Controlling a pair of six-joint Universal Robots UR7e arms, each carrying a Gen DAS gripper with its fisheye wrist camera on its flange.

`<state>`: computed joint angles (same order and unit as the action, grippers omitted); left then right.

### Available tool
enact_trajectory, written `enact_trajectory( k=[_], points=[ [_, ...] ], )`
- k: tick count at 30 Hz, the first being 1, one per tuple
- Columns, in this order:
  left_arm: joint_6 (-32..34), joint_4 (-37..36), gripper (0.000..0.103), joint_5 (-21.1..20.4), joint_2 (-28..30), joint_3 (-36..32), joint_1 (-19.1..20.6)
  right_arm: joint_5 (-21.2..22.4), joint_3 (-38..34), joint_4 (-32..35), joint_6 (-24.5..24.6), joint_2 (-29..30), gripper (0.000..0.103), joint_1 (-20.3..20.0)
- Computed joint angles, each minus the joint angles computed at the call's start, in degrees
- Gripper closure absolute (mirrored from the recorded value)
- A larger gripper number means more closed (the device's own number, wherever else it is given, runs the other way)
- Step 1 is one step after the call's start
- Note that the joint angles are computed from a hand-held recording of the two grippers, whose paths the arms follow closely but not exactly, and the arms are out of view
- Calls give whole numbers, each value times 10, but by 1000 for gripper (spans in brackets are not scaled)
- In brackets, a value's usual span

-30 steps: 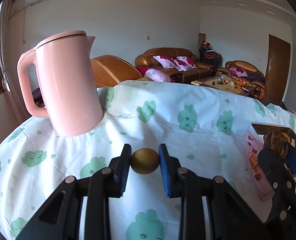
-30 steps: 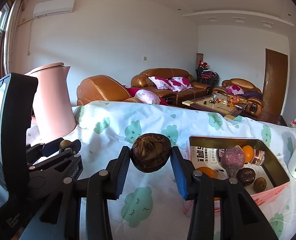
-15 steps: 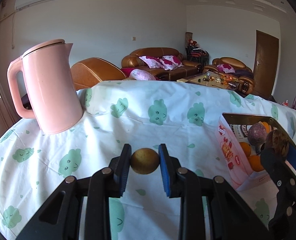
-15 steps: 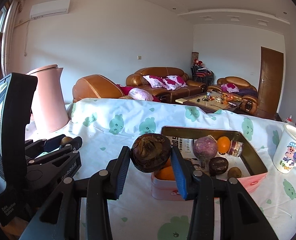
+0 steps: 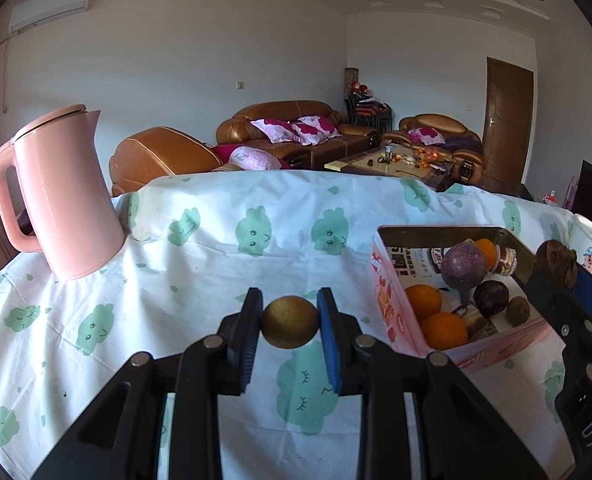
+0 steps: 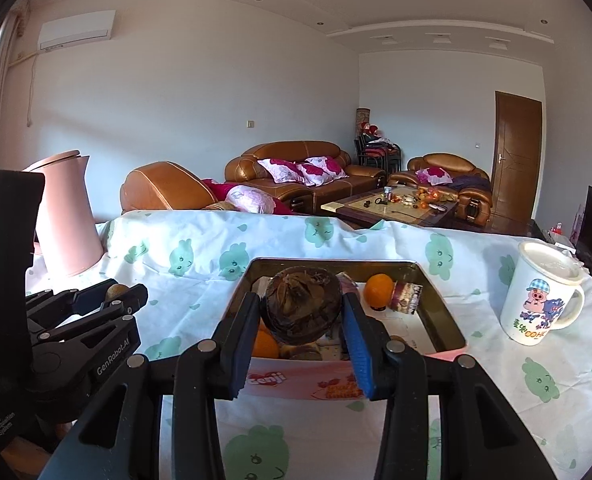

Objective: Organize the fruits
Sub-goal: 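Lower both fruits into the tin and open both tools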

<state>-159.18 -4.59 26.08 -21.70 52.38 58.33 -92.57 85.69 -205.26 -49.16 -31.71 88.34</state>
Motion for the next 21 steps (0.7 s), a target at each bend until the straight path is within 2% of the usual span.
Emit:
enact_trajectory(
  k=[6, 13, 17, 21],
  points=[
    [17, 10, 73, 14, 26, -36, -10, -4, -10, -23, -5, -5, 59, -10],
    [25, 51, 73, 35, 72, -115, -16, -13, -29, -21, 12, -11, 59, -20],
    [8, 112, 73, 57, 113, -196, -16, -26, -48, -23, 12, -5, 59, -23],
    [-13, 201, 73, 72, 179, -328, -13, -42, -76, -33, 5, 8, 59, -22]
  ],
)
